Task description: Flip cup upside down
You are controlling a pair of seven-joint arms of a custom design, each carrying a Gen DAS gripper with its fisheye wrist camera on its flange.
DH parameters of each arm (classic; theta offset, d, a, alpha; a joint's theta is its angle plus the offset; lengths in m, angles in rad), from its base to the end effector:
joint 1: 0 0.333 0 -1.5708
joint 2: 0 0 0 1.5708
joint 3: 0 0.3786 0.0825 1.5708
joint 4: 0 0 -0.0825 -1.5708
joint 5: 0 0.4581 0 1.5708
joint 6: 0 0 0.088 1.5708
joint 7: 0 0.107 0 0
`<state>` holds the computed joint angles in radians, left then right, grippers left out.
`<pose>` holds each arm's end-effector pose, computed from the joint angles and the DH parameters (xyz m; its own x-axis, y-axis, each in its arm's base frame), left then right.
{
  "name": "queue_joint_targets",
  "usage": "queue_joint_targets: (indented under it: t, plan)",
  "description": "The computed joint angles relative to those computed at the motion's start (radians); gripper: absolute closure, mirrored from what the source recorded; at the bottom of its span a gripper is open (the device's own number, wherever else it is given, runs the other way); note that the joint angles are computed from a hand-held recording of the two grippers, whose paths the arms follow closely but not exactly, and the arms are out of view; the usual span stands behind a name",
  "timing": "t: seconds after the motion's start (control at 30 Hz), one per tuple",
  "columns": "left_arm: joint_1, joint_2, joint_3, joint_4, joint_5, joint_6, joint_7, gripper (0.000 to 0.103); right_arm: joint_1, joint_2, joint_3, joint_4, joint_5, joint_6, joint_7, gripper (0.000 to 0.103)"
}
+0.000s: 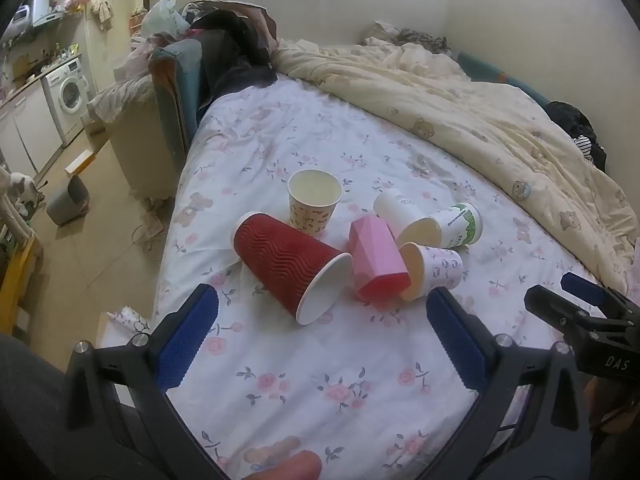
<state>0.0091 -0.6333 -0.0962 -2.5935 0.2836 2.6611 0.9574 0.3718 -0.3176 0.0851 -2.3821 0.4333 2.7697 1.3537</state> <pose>0.4314 -0.0507 0.5616 0.2809 -0.9558 0.0870 -0.6963 -0.2653 -0.6669 0.4887 0.2238 0.5459 0.3917 -0.8954 -0.2119 -0.7462 -0.1744 -0.6425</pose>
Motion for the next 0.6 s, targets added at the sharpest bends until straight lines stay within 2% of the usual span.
queue_joint_targets:
  t: [0.6]
  plan:
    - [0.002,-0.002,-0.005,0.0,0.004,-0.002,-0.005,0.0,0.0,0.004,0.001,-0.001,-0.006,0.009,0.003,0.0]
